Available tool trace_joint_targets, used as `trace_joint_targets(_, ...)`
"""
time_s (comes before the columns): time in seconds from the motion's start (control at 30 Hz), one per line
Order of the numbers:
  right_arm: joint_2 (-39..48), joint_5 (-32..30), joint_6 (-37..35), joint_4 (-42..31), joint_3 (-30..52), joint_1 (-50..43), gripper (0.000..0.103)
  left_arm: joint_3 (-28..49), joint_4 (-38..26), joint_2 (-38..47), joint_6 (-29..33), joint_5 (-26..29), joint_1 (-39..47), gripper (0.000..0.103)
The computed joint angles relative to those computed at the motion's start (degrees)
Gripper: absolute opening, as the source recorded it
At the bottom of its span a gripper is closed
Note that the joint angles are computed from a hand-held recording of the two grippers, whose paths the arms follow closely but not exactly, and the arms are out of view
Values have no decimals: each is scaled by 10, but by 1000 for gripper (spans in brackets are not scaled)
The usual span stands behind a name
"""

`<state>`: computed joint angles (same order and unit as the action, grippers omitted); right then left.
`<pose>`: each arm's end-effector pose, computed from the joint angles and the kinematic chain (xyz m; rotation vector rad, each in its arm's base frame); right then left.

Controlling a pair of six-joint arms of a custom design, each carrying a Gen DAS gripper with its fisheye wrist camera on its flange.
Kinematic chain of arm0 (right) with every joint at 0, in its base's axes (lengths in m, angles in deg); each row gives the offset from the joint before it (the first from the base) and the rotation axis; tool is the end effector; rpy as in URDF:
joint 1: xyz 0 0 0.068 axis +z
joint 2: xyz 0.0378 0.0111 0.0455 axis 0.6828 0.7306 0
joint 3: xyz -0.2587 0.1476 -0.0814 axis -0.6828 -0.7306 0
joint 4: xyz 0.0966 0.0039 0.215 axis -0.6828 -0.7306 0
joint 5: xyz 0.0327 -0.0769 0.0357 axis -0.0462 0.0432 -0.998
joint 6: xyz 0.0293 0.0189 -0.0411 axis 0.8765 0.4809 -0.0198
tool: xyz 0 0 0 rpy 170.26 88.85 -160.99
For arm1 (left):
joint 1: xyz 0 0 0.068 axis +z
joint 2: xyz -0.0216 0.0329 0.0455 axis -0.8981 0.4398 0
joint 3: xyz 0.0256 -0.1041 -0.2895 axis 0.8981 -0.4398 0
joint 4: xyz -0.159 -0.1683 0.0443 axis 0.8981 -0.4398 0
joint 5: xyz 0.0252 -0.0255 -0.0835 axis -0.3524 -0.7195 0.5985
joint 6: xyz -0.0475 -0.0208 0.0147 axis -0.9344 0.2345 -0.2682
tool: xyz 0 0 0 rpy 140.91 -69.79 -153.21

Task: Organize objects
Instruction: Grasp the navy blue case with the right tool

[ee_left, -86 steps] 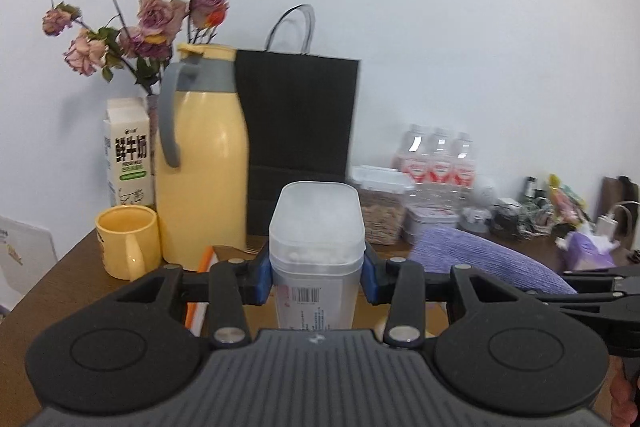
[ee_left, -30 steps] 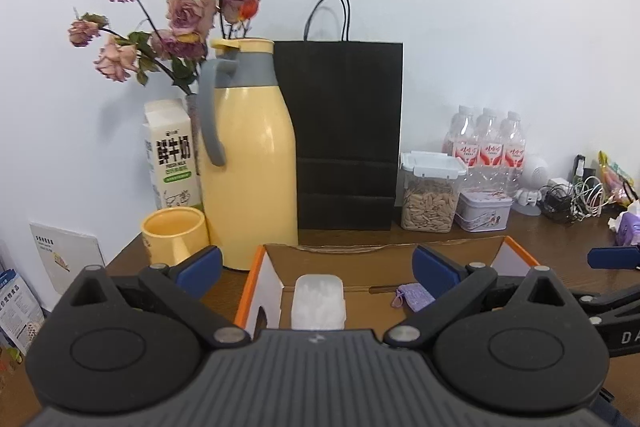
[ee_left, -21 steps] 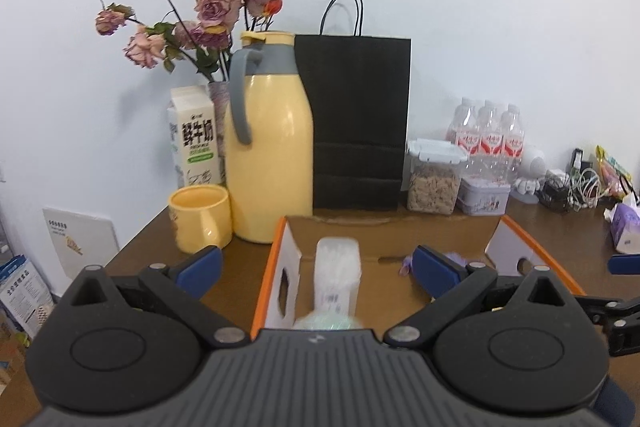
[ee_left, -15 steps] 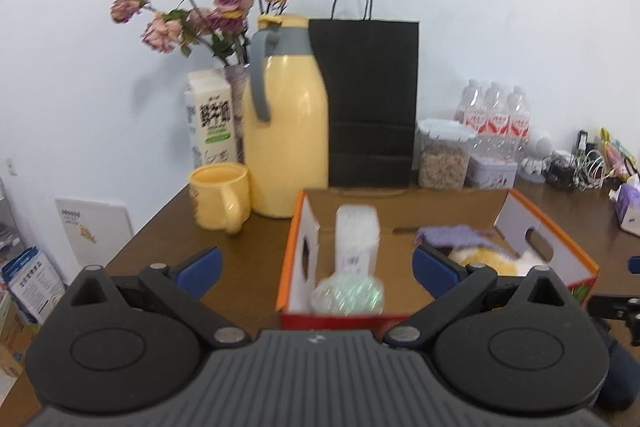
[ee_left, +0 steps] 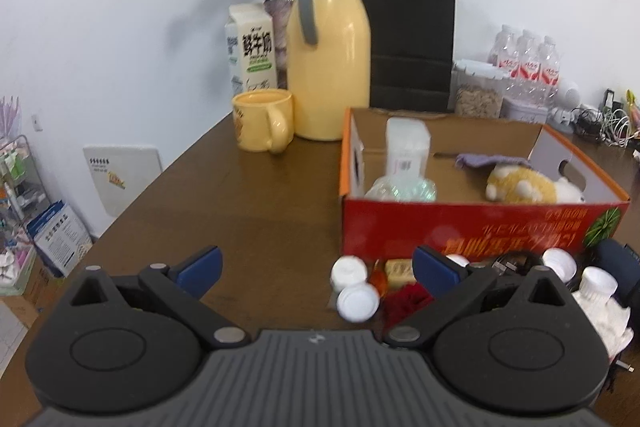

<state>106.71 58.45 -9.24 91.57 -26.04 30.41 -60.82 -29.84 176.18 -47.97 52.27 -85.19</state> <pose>0.2108 -0.0388 0.1421 -0.1097 2.3245 0.0546 0.2424 -0.0825 0.1387 0.0377 2.1243 0.0259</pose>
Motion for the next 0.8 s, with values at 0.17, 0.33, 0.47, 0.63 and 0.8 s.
trace_joint_targets(0.17, 36, -6, 11, 14, 12, -1, 103, -23, 12, -1, -8, 7, 17, 103)
trace_joint_targets(0.33, 67, -17, 26, 34, 24, -5, 102, -31, 16, 1, -11, 9, 35, 103)
trace_joint_targets(0.47, 82, -24, 40, 50, 27, -7, 100, -27, 17, 10, -9, 14, 46, 103)
trace_joint_targets(0.63, 94, -25, 55, 71, 23, -16, 90, -11, 16, 34, -4, 18, 54, 103)
trace_joint_targets(0.8, 100, -24, 60, 102, 11, -15, 79, 18, 6, 59, 1, 24, 55, 103)
